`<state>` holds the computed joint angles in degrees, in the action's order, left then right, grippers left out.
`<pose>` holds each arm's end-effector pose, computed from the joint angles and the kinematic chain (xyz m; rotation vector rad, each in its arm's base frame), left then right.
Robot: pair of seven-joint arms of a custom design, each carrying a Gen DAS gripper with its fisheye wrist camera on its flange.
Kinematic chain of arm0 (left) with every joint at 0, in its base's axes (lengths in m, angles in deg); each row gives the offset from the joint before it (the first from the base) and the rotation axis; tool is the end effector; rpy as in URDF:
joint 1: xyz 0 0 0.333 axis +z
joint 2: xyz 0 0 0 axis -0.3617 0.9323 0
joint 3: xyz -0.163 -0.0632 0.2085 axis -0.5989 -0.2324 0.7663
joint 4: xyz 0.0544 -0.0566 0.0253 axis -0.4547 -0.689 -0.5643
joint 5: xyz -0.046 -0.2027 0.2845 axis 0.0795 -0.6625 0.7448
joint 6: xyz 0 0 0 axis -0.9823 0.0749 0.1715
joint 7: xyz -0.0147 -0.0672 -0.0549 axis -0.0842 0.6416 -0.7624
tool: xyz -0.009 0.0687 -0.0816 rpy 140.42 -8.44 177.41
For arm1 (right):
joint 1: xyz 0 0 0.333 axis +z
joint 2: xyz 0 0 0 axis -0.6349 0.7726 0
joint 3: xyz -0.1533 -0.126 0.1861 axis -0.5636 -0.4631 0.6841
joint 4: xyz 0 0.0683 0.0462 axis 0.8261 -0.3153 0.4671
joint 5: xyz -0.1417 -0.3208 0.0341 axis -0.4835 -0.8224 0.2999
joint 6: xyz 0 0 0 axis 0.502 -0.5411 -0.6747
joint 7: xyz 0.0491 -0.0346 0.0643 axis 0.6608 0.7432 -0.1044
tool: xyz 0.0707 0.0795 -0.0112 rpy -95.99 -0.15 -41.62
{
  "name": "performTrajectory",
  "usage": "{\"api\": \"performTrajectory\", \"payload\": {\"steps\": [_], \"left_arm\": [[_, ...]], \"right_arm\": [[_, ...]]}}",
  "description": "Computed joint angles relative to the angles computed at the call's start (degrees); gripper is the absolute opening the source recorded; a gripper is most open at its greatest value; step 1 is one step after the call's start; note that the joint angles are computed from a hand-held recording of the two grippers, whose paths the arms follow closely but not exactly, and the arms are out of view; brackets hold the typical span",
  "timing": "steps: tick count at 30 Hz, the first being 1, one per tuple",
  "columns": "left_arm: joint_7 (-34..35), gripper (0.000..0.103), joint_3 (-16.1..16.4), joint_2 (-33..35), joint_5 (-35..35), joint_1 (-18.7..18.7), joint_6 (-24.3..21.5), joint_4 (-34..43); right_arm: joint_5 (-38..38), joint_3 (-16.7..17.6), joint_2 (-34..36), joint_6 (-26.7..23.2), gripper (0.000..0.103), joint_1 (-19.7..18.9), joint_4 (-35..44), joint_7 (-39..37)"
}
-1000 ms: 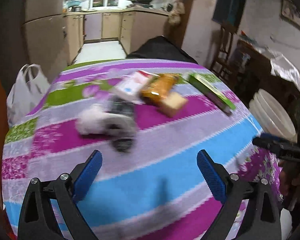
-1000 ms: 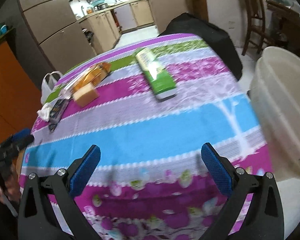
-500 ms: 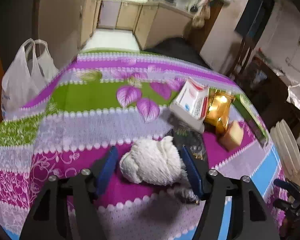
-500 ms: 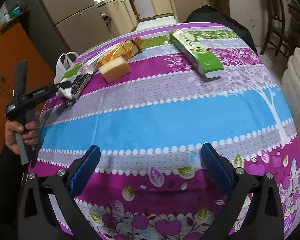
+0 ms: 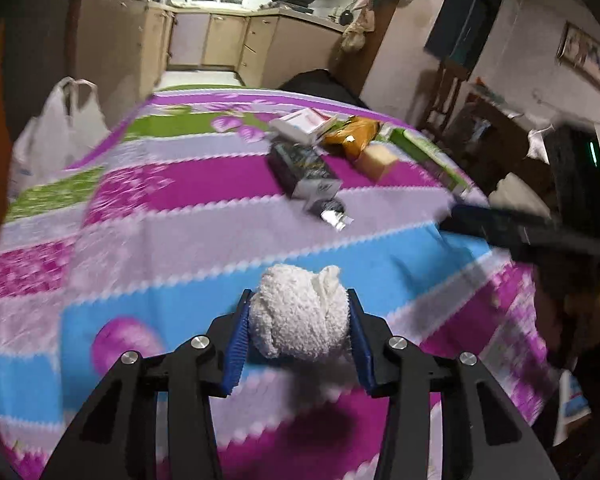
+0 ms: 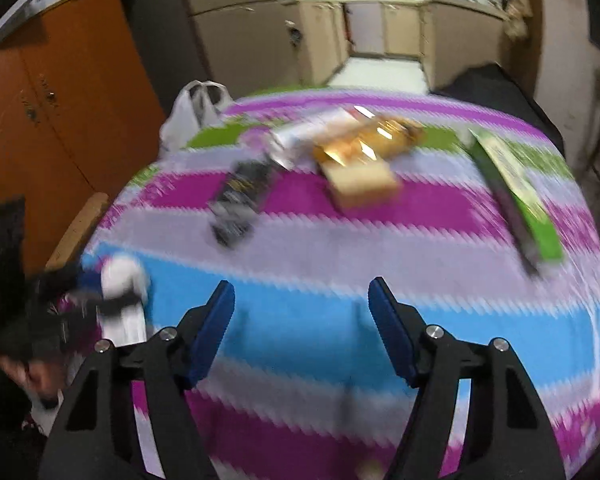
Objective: Collect trash
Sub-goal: 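Grasp the white towel bundle with the left tool while the right tool grasps the black tissue pack, then carry the towel bundle and black pack over the white bucket and open both tools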
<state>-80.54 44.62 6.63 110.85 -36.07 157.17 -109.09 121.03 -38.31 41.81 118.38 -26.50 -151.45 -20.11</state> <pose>0.3134 -0.2231 0.4309 -2.0818 1.4891 -0.8465 0.5033 0.1411 0.4689 -2.2627 0.8387 -0.0638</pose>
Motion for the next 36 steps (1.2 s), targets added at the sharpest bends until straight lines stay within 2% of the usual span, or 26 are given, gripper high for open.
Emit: {"api": "performTrajectory", "payload": {"steps": [1,2,3,5,8,10,13,15,17,21,23,25,30,36], "left_arm": [[-0.5,0.048,-1.1,-0.2,0.1,0.2,-2.1,0.4],[-0.8,0.05,-1.6,-0.6,0.4,0.1,-2.8,0.4],[-1.8,0.054,-2.0,-0.6,0.7,0.4,-3.4,0.5],[-3.3,0.064,-2.2,-1.1,1.0,0.4,-3.8,0.2],[-4.6,0.077,-2.2,-1.3,1.4,0.2,-4.6,0.1],[-5.0,0.078,-1.6,-1.6,1.6,-0.2,-3.4,-0.6],[-4.4,0.078,-1.2,-1.9,1.3,-0.8,-4.1,-0.7],[-3.5,0.078,-1.4,-1.0,1.3,-0.9,-5.3,0.2],[-2.8,0.077,-1.5,-0.1,1.4,-1.1,-6.4,1.1],[-1.5,0.064,-2.0,1.5,1.7,-1.6,-9.1,2.9],[-1.2,0.053,-2.2,2.1,2.0,-1.8,-10.3,3.6],[-0.5,0.05,-2.1,2.8,1.7,-2.3,-11.6,4.4],[-0.6,0.046,-1.2,3.3,-0.6,-3.4,-13.6,5.6],[0.1,0.046,-2.6,6.9,-2.5,-4.0,-22.7,12.5]], "right_arm": [[0.6,0.5,1.2,-0.4,0.069,0.6,1.3,0.5],[0.6,1.2,2.9,-0.8,0.076,1.2,3.1,2.0],[0.0,1.9,4.6,-0.2,0.078,1.9,4.6,3.9],[-2.1,3.3,6.9,2.7,0.082,3.4,6.3,6.9],[-4.5,4.5,8.7,6.8,0.082,5.2,7.1,8.6],[-7.6,5.0,10.3,9.3,0.082,6.4,8.1,10.7],[-12.0,5.2,12.3,10.1,0.075,7.6,9.5,13.8],[-15.0,5.4,11.7,15.8,0.064,8.7,7.1,14.3],[-13.1,5.5,11.3,15.7,0.047,8.0,6.6,12.1],[-9.6,5.1,10.4,14.4,0.043,6.8,5.8,9.5],[-7.5,4.7,9.4,12.7,0.041,6.0,5.2,8.3],[-6.2,4.0,7.8,10.7,0.04,5.1,3.9,7.3],[-3.8,2.0,1.5,8.2,0.039,3.1,-2.6,2.6],[-3.9,-0.8,-6.2,4.3,0.039,0.9,-9.0,-2.7]]}}
